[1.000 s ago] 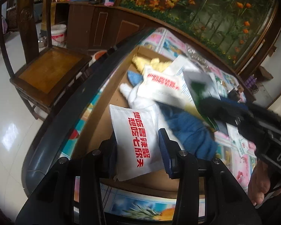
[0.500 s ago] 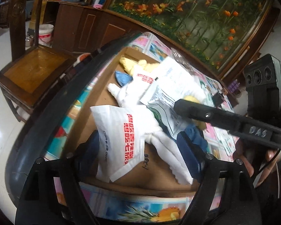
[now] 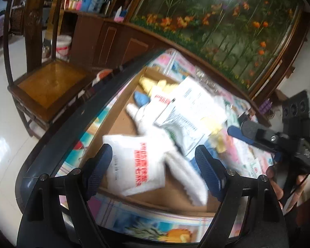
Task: Organize soft objects
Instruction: 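Withdraw both grippers from the box back over the table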
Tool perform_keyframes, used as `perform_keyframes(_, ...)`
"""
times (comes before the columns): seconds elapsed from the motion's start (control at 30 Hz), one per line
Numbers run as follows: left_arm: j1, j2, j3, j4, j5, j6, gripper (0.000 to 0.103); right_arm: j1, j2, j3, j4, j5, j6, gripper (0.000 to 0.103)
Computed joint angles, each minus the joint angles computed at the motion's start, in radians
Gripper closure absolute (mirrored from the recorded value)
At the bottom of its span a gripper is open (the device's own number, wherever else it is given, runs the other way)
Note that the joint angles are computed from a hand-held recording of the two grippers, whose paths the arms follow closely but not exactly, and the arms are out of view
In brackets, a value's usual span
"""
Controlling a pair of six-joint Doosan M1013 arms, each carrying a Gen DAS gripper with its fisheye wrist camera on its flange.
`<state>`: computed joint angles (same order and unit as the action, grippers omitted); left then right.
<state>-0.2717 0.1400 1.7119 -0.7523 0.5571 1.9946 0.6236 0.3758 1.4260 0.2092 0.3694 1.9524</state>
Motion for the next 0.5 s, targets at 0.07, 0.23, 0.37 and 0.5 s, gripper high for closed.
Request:
perform_keyframes(0.07, -0.015, -0.012, 0.005, 0.010, -0.030, 0.008, 0.020, -0.001, -0.020, 0.023, -0.077, -0.012, 0.069, 0.021)
perform_keyframes(0.23, -0.045, -0.020, -0.001, 0.037, -0.042, 0.016, 0.020, -0.026, -0.083, 0.105, -0.208, -0.023, 0.219, 0.021)
perform_keyframes(0.37, -0.065, -0.013, -0.016, 0.053, -0.008, 0.008, 0.020, -0.073, -0.144, 0.190, -0.150, -0.030, 0.194, 0.021)
perform_keyframes(0.5, -0.084, -0.022, -0.018, -0.011, -0.010, 0.069, 0.020, -0.113, -0.194, 0.257, -0.293, -0.002, 0.337, 0.021)
